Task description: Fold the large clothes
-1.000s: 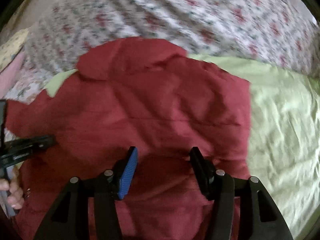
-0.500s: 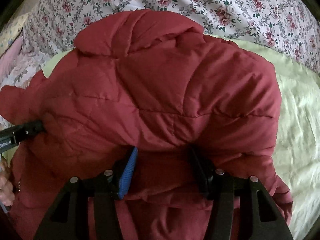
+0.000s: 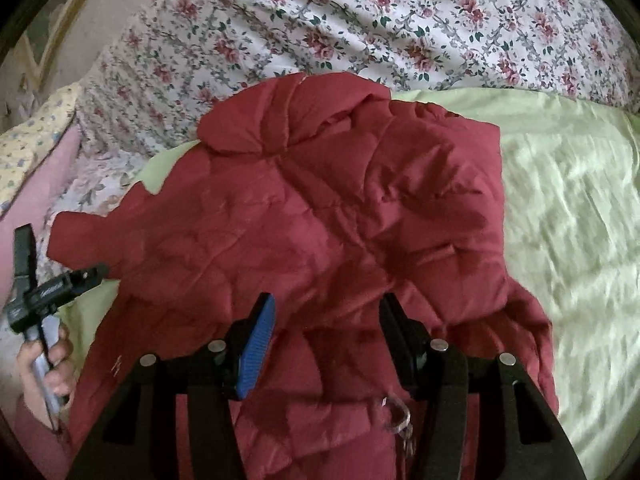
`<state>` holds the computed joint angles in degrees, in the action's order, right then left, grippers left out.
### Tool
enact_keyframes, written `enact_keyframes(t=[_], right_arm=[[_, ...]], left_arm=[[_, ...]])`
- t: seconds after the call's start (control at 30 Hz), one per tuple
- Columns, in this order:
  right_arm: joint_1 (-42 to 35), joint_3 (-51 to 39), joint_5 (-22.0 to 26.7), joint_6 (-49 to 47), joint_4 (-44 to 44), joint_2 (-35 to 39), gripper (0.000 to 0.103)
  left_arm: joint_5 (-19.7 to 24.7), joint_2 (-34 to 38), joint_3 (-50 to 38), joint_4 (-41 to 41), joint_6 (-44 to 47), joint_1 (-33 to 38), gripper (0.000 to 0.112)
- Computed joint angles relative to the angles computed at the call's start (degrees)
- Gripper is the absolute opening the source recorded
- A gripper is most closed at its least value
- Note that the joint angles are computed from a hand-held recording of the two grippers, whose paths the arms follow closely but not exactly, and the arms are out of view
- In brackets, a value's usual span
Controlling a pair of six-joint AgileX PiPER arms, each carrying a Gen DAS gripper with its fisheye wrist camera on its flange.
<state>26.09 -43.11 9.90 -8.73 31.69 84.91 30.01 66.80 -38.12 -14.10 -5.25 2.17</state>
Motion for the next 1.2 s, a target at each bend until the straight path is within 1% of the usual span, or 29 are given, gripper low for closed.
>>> enact_keyframes(t=[0.07, 0.1, 0.23, 0.4, 0.47, 0.5, 0.53, 0.57, 0.6, 0.63, 0.67, 0.77, 0.8, 0.83, 0.87, 0.9, 0.93, 0.97, 1.03, 1.1, 1.17, 1.2], right_arm=[[0.3, 1.5, -0.3, -0.7, 0.8, -1.8, 0.056], [0.8, 2.3, -0.4, 1.2, -0.8, -3.0, 0.056], [1.6, 4.3, 0.2, -0.2, 0.9, -6.2, 0.056], [3.1, 6.1, 0.7, 2.0, -0.9, -8.7, 0.058], [4.1, 6.6, 0.6, 6.8, -5.5, -9.4, 0.058], [4.2, 7.0, 0.6, 6.7, -5.2, -9.6, 0.058], [4.3, 7.4, 0.6, 6.6, -4.7, -9.8, 0.058], [4.7, 7.8, 0.5, 8.8, -6.2, -10.2, 0.058], [5.2, 8.4, 0.1, 12.4, -9.1, -10.7, 0.058], [5.5, 9.1, -0.3, 13.8, -9.9, -11.3, 0.058], [5.7, 9.6, -0.4, 13.5, -9.0, -11.9, 0.058], [6.7, 10.2, -0.5, 17.5, -12.4, -12.6, 0.058], [6.7, 10.3, -0.3, 17.0, -12.0, -12.6, 0.058], [6.7, 10.4, -0.2, 16.3, -11.2, -12.5, 0.058], [6.7, 10.5, -0.1, 16.8, -11.6, -12.5, 0.058], [6.8, 10.7, 0.0, 17.8, -12.5, -12.6, 0.058], [6.7, 10.9, 0.0, 17.8, -12.4, -12.8, 0.058], [6.3, 11.2, 0.1, 16.1, -10.7, -13.0, 0.058], [6.0, 11.7, 0.2, 14.7, -9.3, -13.7, 0.058], [6.2, 11.9, 0.0, 16.8, -11.0, -14.1, 0.058], [5.9, 12.0, 0.0, 14.5, -8.8, -14.4, 0.058], [5.7, 11.8, 0.0, 12.5, -7.0, -14.3, 0.058]], left_arm=[[0.6, -0.2, 0.8, -2.8, 4.3, 5.2, 0.083], [0.8, -0.2, 1.2, -4.0, 6.2, 7.6, 0.083], [1.4, -0.1, 1.8, -7.3, 13.0, 16.6, 0.083], [0.0, 2.8, 0.5, -8.9, 18.8, 27.5, 0.083], [-1.1, 5.0, -0.7, -10.4, 21.1, 32.0, 0.083], [-1.8, 6.6, -1.8, -10.8, 22.0, 33.9, 0.083], [-3.1, 7.8, -2.5, -9.7, 21.3, 35.2, 0.083], [-5.0, 9.5, -3.6, -6.5, 18.4, 36.0, 0.083], [-5.8, 10.7, -4.5, -5.5, 17.4, 36.8, 0.083], [-6.1, 12.6, -5.9, -5.9, 17.6, 38.0, 0.083], [-5.8, 14.2, -7.4, -8.0, 19.3, 39.2, 0.083], [-5.1, 17.8, -10.8, -15.2, 25.2, 42.0, 0.083], [-5.2, 18.3, -11.4, -16.5, 26.5, 42.3, 0.083], [-5.3, 18.8, -12.1, -17.3, 27.1, 42.3, 0.078], [-5.7, 18.9, -12.5, -18.2, 28.3, 42.2, 0.070], [-5.1, 19.1, -13.0, -19.4, 29.7, 42.4, 0.042], [-3.1, 19.5, -14.1, -21.5, 32.2, 43.0, 0.020], [-1.5, 19.1, -14.3, -23.4, 34.3, 43.1, 0.016], [-1.8, 17.0, -13.5, -24.2, 35.7, 42.4, 0.009], [-0.8, 13.7, -11.7, -27.2, 39.5, 41.8, 0.008], [-0.2, 9.9, -9.7, -28.6, 41.2, 40.3, 0.008], [1.0, 7.5, -8.6, -30.0, 43.0, 40.2, 0.007]])
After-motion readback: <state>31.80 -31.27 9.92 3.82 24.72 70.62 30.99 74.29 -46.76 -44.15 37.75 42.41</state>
